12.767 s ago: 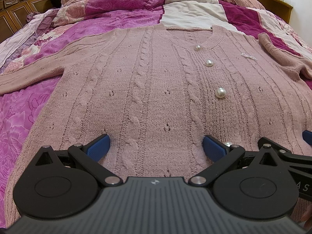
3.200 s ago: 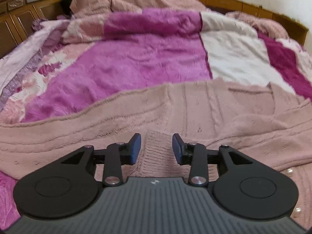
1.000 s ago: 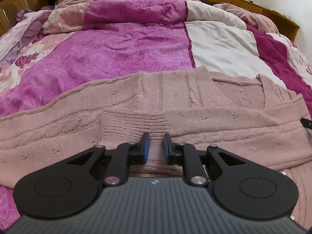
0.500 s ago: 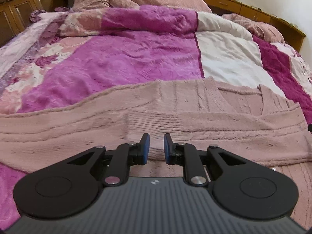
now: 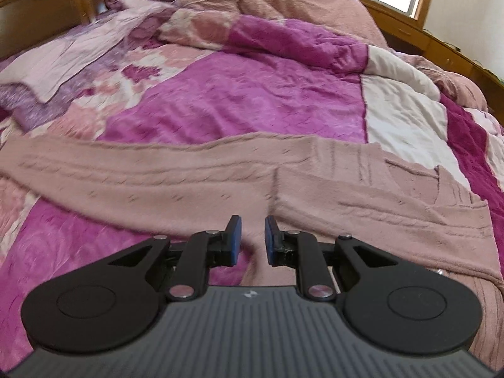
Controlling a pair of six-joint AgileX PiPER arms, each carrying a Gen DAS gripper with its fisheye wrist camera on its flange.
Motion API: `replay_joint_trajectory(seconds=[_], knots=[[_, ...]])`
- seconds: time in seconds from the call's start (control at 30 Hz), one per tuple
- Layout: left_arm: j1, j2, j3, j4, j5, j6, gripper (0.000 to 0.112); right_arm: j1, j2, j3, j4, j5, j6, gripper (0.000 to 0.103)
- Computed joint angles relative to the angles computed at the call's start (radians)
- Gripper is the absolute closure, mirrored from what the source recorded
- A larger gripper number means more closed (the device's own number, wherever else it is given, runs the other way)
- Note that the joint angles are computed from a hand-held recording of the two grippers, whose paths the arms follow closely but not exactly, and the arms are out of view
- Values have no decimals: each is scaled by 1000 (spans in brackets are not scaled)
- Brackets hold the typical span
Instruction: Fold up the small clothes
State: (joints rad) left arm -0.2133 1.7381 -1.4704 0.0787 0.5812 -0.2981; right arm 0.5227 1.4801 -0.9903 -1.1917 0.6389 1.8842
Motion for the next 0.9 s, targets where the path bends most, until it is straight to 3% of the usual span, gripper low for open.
replay_joint_trajectory(seconds=[0.27,0.63,0.67,0.77,0.9], knots=[[55,-79,125,19,-11,-48,91,78,-28,15,72,19,-35,37],[109,-90,188,41,-51,-133,91,162,-55,64,119,53,-60,37],[115,-88,195,32,-68,-132,88,167,-56,70,124,55,-59,37],[135,-82,219,30,-133,-165,60,181,-55,85,133,60,-43,37],[174,-59,221,-31,-190,-160,56,202,-51,99,136,70,-29,37]])
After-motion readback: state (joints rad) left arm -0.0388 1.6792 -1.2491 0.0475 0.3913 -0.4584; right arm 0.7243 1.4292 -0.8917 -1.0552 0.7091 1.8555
